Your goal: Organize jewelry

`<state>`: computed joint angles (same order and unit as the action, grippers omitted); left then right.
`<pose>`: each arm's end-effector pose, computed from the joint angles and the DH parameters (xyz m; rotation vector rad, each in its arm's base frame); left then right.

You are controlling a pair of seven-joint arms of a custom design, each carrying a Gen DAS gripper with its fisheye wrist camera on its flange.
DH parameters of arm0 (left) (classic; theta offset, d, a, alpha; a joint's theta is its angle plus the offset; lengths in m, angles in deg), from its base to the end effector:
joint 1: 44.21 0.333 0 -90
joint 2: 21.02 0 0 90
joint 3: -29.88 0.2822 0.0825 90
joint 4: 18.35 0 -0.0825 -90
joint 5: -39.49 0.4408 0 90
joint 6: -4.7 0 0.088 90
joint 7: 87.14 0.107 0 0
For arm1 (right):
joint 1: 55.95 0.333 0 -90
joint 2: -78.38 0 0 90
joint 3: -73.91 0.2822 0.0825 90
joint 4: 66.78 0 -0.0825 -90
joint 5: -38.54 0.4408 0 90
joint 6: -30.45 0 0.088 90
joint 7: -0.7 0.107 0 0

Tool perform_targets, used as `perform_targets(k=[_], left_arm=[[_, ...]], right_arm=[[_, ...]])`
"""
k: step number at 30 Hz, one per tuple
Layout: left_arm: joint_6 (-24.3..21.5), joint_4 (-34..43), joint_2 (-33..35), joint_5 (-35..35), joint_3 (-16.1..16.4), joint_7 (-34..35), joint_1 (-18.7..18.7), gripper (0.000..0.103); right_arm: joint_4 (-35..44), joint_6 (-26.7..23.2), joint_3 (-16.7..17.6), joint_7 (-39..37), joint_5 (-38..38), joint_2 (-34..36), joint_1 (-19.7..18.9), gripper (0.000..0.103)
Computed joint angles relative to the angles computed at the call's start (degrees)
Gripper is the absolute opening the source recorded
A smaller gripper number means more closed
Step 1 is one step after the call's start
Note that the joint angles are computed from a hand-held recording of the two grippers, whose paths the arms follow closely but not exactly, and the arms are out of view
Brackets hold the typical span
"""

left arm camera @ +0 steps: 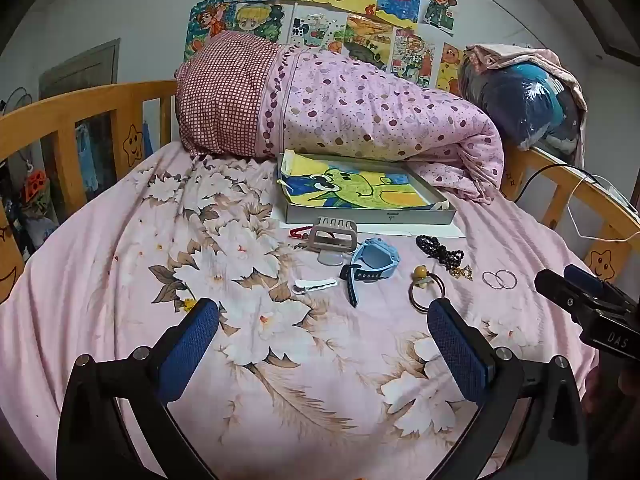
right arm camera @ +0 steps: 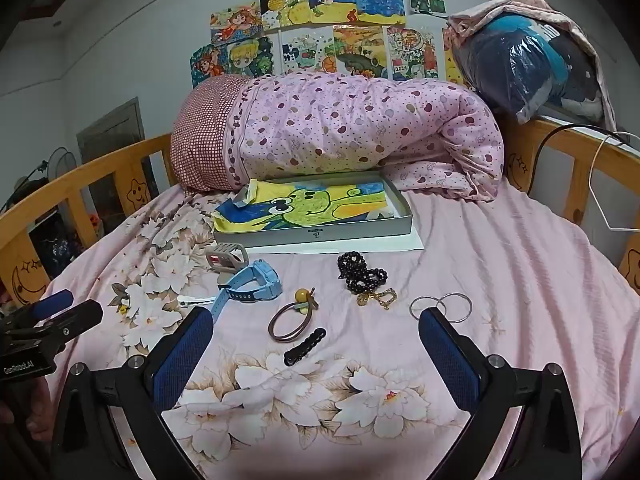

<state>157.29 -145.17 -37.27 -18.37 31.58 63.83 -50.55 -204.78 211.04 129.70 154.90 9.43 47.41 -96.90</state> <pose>0.5744 -0.0213 0.5159 -1.3663 2.0464 -1.2351 0.5136 0.2080 0.4643 -1.3965 1.6424 -0.9123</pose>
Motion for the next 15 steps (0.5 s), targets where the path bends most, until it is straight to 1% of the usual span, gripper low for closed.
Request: perform_targets(k=[15], left_arm=[[0.14, 0.09, 0.12, -0.91, 0.00, 0.54, -0.04, 0.102]], right_arm=[[0.06, 0.01, -0.05, -0.17, 0.30, 0.44, 0.08, 0.103]])
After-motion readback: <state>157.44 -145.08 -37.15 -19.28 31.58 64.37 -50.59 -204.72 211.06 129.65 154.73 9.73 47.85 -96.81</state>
